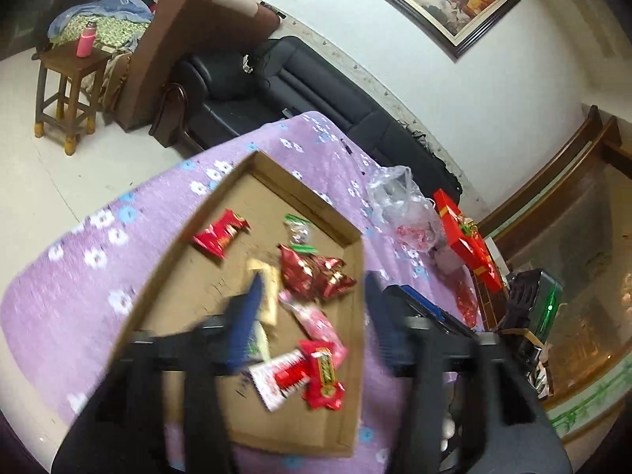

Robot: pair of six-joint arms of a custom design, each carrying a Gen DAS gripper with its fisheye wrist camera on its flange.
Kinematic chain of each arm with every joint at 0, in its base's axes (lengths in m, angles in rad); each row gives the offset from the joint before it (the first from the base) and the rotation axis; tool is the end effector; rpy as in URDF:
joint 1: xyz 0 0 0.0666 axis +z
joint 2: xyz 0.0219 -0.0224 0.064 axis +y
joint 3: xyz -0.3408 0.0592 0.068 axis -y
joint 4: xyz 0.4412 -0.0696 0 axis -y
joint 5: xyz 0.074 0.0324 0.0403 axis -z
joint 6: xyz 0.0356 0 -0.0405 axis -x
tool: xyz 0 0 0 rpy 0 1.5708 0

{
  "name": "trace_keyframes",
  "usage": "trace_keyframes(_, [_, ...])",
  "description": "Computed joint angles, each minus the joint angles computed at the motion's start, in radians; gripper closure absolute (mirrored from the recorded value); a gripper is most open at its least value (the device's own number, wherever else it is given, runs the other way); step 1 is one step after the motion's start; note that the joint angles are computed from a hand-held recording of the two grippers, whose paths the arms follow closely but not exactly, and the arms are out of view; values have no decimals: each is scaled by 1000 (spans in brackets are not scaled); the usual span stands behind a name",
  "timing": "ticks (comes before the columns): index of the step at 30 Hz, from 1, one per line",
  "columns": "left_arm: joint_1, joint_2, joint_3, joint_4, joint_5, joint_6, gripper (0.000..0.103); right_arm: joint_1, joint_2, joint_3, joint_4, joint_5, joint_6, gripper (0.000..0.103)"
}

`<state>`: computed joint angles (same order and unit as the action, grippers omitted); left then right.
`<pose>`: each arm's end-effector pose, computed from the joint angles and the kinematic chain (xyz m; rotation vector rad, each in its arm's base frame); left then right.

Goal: Organize snacks
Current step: 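Open both tools to drop the square pack and red bar into the box, then move both open tools back over the table toward the last snacks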

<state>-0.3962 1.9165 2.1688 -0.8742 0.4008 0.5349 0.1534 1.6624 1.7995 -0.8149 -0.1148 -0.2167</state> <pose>0.6543 -0.2892 0.4760 0.0797 2.3017 -0.9439 0.6348 0.1019 0.4553 0.0094 2.2639 0.3272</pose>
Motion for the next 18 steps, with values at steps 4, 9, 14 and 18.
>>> trace_keyframes(4, [-37,-31,-39,11,5,-19,41,-30,-88,-115,38,0,-35,52])
trace_keyframes(9, [-81,-32,-37,-11,23,-29,41,-79,-179,-234,61,4,-67,52])
trace_keyframes(14, [-136,-10,-4,-69,51,-59,41,-139,-265,-344,78,15,-102,51])
trace_keyframes(18, [-167,10,22,-104,53,-99,41,-191,-318,-413,92,25,-131,51])
